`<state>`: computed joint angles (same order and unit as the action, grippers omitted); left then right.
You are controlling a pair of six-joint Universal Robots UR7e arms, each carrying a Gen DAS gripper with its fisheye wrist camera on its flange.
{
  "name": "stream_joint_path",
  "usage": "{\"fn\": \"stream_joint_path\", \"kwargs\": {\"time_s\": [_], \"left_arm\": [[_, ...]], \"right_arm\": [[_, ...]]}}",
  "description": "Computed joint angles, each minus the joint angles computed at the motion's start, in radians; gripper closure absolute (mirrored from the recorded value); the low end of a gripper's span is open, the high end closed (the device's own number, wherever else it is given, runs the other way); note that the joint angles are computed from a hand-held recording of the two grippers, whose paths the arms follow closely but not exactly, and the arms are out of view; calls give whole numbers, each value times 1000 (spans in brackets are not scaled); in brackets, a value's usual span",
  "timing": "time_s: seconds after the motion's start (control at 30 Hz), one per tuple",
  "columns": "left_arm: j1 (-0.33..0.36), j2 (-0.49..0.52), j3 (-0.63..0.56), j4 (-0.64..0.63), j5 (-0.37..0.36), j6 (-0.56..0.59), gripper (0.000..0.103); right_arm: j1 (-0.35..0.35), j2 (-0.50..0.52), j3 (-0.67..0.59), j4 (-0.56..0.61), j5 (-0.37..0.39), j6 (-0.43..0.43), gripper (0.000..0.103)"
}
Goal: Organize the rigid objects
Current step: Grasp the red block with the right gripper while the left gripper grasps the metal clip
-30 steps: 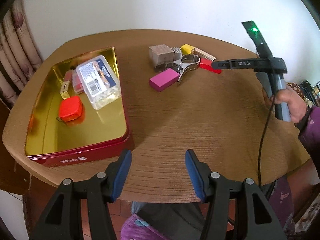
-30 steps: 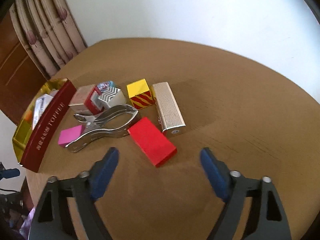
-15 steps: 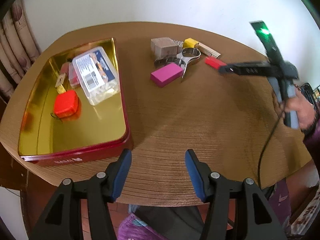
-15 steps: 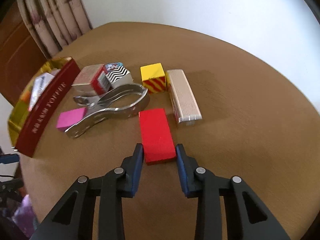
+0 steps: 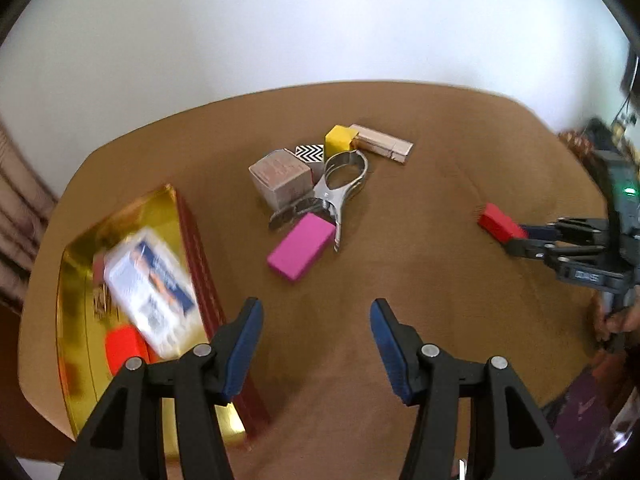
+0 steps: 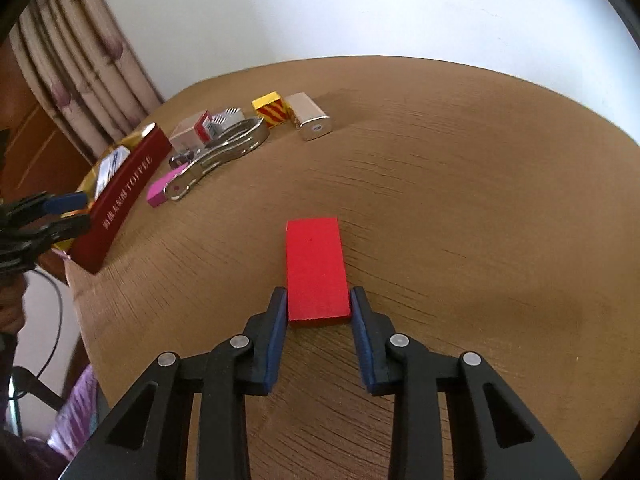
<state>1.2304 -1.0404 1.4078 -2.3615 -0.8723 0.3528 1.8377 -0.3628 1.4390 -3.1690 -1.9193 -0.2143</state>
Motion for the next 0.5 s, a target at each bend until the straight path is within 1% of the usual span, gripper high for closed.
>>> {"fn": "stream_joint_path", "kwargs": {"time_s": [0.07, 0.13, 0.2, 0.23, 0.3, 0.4, 0.5], "left_arm": [[10, 33, -83, 89, -66, -23, 46], [12, 71, -166, 147, -129, -52, 46], [7, 114, -236, 180, -163, -29, 46], [0, 154, -287, 198, -155, -5, 46], [-7, 211, -347, 204, -142, 48, 46], [-11, 282, -418, 214, -98, 117, 46], [-5, 345, -499, 268, -94, 173, 46]], "right_arm": [[-1, 3, 2, -13, 7, -4, 74], [-5, 2, 5, -18, 17, -2, 74], [-10, -1, 7, -19, 32, 1, 74], [-14, -3, 11, -21, 42, 3, 74], [-20, -10, 22, -28, 57, 8, 74], [-29, -14, 24, -24, 82, 16, 74], [-39, -23, 34, -23, 110, 28, 74]]}}
